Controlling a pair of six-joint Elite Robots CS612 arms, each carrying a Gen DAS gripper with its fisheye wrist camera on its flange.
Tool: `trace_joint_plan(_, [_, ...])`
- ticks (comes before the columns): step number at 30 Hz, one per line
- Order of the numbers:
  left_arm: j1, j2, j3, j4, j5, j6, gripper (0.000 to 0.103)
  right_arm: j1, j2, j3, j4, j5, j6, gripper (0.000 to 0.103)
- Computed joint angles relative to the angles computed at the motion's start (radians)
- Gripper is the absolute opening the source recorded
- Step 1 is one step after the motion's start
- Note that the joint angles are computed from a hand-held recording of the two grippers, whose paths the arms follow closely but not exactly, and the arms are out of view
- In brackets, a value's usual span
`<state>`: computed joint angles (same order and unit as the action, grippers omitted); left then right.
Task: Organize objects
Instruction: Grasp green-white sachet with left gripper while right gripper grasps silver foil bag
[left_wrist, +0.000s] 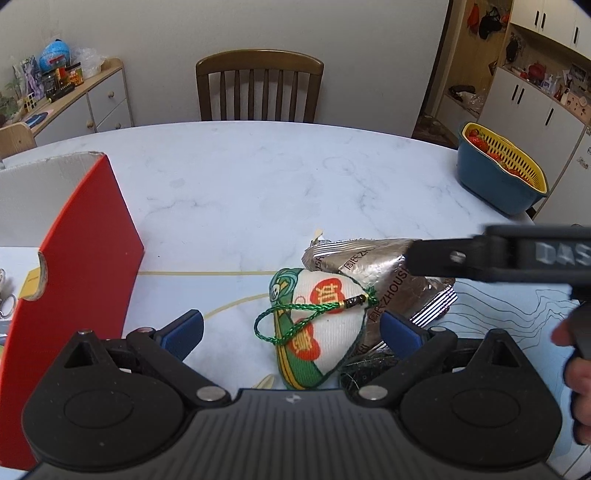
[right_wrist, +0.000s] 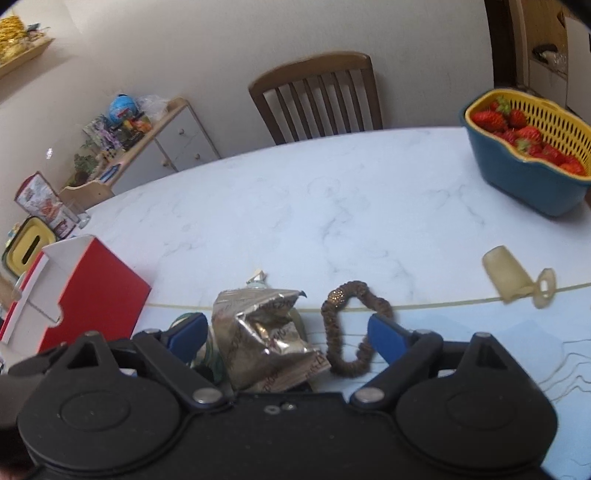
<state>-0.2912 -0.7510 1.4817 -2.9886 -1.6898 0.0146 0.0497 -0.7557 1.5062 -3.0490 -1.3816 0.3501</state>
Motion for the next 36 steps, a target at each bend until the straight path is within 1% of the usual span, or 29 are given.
trace_joint_plan(3, [0.002,0.004,-0.003,-0.001,-0.011,-0.006,0.102,0.002,0.017,-0.031,0.040,0.010,0.025,0.089])
trace_joint_plan(6, [0.003,0.007,-0.007,0.005,-0.020,-0.006,0.097,0.005,0.029,-0.053,0.066,0.020,0.038,0.085])
trace_joint_plan(8, [0.005,0.007,-0.009,0.013,-0.028,-0.020,0.093,0.006,0.034,-0.061,0.076,0.023,0.044,0.084])
trace_joint_plan(10, [0.007,0.010,-0.017,0.024,-0.034,-0.026,0.084,0.007,0.038,-0.068,0.085,0.034,0.054,0.082])
trace_joint_plan(12, [0.009,0.011,-0.019,0.027,-0.046,-0.029,0.076,0.006,0.042,-0.075,0.097,0.047,0.064,0.077])
trace_joint_plan(14, [0.010,0.011,-0.019,0.028,-0.057,-0.030,0.069,0.006,0.046,-0.080,0.108,0.056,0.073,0.075])
trace_joint_plan(16, [0.011,0.011,-0.022,0.035,-0.066,-0.032,0.057,0.006,0.046,-0.079,0.103,0.057,0.083,0.074])
trace_joint_plan(18, [0.013,0.011,-0.024,0.039,-0.078,-0.033,0.050,0.006,0.044,-0.078,0.099,0.052,0.084,0.068])
trace_joint_plan(19, [0.013,0.010,-0.024,0.040,-0.080,-0.031,0.050,0.006,0.043,-0.077,0.095,0.052,0.085,0.066])
trace_joint_plan(20, [0.013,0.010,-0.023,0.039,-0.080,-0.031,0.049,0.006,0.042,-0.076,0.092,0.053,0.086,0.061])
trace_joint_plan(21, [0.013,0.009,-0.022,0.039,-0.078,-0.032,0.048,0.005,0.042,-0.074,0.089,0.057,0.087,0.050])
trace_joint_plan(22, [0.014,0.008,-0.022,0.042,-0.078,-0.031,0.048,0.003,0.041,-0.072,0.082,0.072,0.090,0.045])
trace_joint_plan(23, [0.013,0.007,-0.021,0.044,-0.077,-0.029,0.047,0.003,0.041,-0.070,0.077,0.076,0.092,0.042])
trace_joint_plan(27, [0.018,0.000,-0.016,0.045,-0.085,-0.029,0.047,0.011,0.033,-0.064,0.071,0.045,0.076,0.037])
trace_joint_plan(32, [0.025,-0.021,-0.003,0.049,-0.094,-0.033,0.047,0.014,0.017,-0.040,0.032,0.041,0.092,0.034])
trace_joint_plan(36, [0.032,-0.039,0.006,0.051,-0.108,-0.031,0.047,0.017,-0.007,-0.015,-0.004,0.023,0.085,0.032])
